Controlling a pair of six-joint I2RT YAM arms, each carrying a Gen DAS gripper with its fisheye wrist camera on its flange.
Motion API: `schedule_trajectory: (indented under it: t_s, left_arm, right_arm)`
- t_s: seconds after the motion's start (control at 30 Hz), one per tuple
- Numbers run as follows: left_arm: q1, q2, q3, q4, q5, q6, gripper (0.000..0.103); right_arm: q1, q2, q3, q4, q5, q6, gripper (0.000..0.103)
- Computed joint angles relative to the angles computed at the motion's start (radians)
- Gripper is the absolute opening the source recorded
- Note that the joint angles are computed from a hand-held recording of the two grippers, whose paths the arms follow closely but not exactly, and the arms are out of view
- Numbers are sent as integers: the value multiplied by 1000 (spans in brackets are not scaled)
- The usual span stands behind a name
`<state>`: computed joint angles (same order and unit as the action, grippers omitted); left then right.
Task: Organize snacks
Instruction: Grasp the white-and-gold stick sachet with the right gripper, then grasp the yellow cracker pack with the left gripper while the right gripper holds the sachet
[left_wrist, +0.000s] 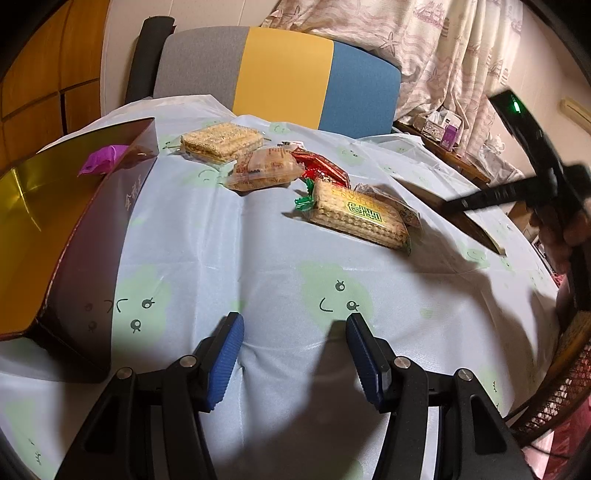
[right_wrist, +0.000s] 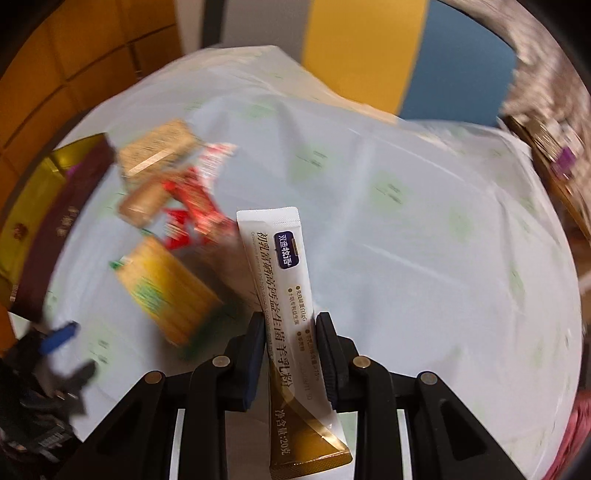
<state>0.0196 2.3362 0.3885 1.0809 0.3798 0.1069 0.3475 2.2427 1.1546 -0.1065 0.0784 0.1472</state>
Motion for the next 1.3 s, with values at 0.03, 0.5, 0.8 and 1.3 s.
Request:
schedule_trajectory:
  t_s: [0.03, 0.5, 0.8, 1.3]
  left_arm:
    - [0, -9, 7, -23, 0, 2, 59]
    - [-88, -267, 140, -537, -56, -111, 59]
    - [-180, -267, 431, -905, -49, -351, 59]
    - [-280, -59, 845, -1263, -246, -627, 69]
  right_arm:
    - [-14, -1, -17, 7, 4, 0, 28]
    - [-164, 58, -38, 18, -129, 17, 53]
    - [-229, 7, -66, 34, -208, 59, 59]
    - [-228, -50, -87, 45, -188, 122, 59]
